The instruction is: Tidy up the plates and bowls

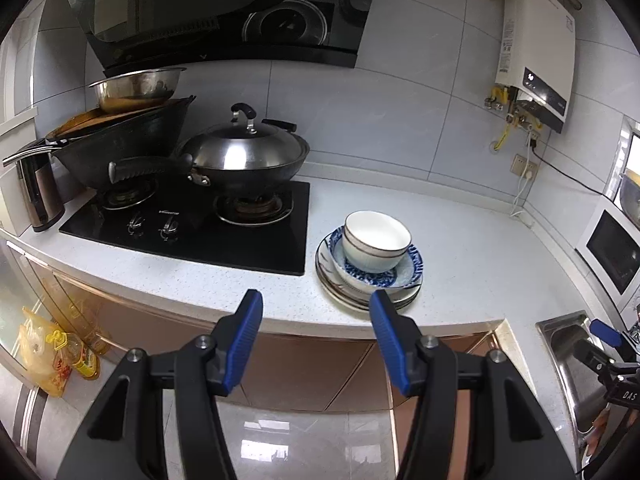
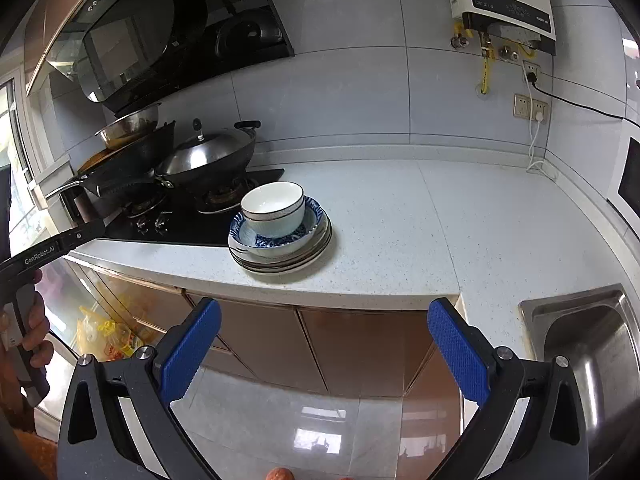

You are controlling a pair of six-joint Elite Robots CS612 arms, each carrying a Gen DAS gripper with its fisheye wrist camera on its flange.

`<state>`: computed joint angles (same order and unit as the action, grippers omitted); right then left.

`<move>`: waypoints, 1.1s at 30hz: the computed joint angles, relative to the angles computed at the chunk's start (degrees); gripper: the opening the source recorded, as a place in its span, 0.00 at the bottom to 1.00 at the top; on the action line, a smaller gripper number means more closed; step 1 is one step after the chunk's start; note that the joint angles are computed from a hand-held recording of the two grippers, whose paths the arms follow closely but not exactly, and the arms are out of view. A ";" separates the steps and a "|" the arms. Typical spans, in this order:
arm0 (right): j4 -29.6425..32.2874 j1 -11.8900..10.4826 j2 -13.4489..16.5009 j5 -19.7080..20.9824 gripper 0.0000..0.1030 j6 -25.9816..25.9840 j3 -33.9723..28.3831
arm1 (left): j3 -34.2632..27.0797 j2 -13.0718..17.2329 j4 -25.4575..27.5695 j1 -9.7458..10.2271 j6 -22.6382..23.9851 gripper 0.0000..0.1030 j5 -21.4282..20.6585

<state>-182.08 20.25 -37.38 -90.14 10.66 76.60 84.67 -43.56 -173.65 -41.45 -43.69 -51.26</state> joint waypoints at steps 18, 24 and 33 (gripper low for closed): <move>-0.62 0.12 -0.80 0.04 0.99 1.02 1.66 | 1.58 -0.89 1.58 -0.67 0.78 0.53 1.00; -1.34 0.14 -1.07 -0.21 0.99 0.82 2.19 | 2.06 -1.10 1.16 -0.80 0.61 0.53 0.60; -1.03 0.25 -1.49 -1.79 0.99 1.42 2.50 | 3.20 -1.68 -0.61 -1.00 0.59 0.52 -0.14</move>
